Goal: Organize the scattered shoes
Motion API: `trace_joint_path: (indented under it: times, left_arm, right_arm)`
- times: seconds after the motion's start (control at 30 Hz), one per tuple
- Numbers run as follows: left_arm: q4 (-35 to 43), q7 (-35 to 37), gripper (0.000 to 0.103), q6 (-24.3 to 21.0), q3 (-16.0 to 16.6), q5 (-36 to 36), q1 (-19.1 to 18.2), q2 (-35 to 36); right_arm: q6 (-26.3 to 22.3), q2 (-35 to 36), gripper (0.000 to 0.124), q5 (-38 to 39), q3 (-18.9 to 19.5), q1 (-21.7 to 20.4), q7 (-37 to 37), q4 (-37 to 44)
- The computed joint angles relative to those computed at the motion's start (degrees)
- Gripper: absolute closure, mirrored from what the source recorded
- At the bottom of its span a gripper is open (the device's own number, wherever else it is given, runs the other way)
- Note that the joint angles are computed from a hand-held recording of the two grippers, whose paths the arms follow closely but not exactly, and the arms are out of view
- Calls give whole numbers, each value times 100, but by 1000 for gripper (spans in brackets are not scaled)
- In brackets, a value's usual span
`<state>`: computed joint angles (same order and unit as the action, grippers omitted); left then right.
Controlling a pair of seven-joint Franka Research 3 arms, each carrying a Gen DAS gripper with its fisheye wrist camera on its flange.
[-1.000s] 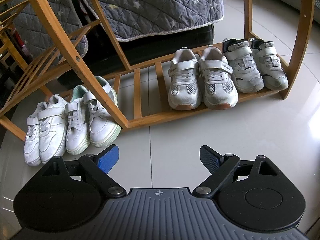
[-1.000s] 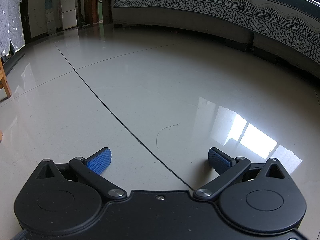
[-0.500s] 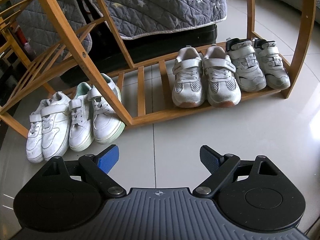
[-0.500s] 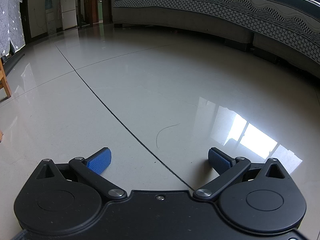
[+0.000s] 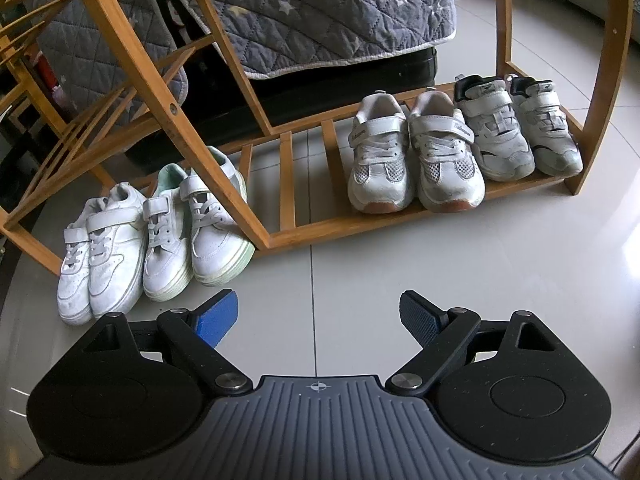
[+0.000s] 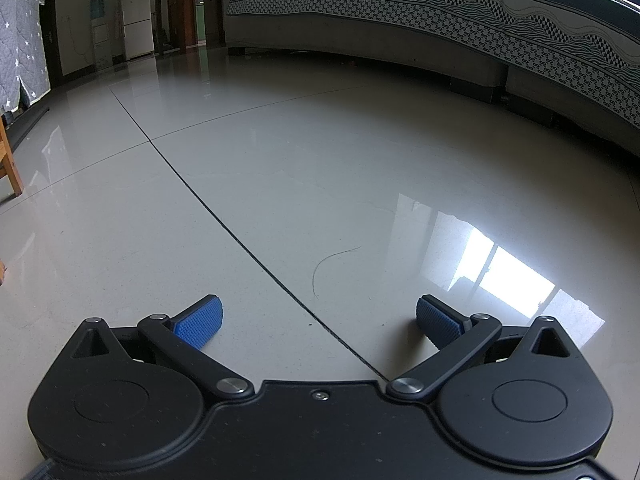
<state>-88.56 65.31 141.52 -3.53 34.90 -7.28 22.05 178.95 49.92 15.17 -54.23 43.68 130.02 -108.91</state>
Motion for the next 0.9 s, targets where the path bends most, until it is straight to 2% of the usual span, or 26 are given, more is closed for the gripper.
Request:
trace_joint_path:
  times: [0.53,0.8,0.9]
  left_arm:
    - [-245,181,14,44,-36,-307,212,-103]
    - [-415,112,14,7,59,-335,371,-132]
    - [-595,-13,14,186,146,-204,442,-205]
  right_arm:
    - [3,-1,21,12,4,-4,-15,0]
    - [3,0,21,15,4,-4,-18,0]
    - [3,0,21,16,4,-3,-18,0]
